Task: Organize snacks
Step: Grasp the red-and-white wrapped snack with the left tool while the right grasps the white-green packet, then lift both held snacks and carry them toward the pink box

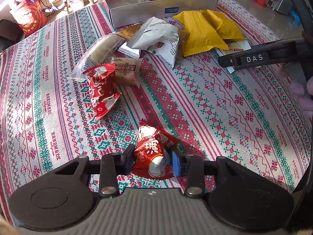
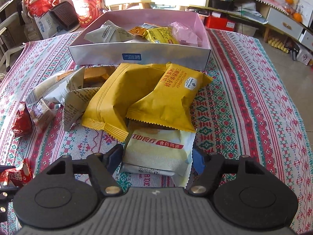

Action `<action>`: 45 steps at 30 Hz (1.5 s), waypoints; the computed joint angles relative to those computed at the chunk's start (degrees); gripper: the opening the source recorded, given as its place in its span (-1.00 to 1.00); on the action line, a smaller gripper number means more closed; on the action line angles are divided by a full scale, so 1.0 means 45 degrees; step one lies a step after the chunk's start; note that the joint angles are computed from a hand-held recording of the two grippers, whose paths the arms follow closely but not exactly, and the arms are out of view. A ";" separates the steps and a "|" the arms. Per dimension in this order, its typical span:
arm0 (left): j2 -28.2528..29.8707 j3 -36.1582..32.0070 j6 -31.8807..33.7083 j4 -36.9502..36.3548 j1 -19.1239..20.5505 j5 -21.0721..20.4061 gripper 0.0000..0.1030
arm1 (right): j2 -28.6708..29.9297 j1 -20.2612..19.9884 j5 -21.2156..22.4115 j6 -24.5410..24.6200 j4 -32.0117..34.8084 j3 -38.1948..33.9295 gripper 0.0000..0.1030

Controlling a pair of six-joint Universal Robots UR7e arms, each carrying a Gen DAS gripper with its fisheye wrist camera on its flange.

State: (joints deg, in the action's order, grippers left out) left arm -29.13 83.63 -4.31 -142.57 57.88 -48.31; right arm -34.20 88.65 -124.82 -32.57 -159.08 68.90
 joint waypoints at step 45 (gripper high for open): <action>-0.0478 -0.0117 0.0112 -0.2492 -0.0069 -0.0478 -0.22 | -0.1338 0.0301 0.3088 0.1595 0.3843 -0.0146 0.27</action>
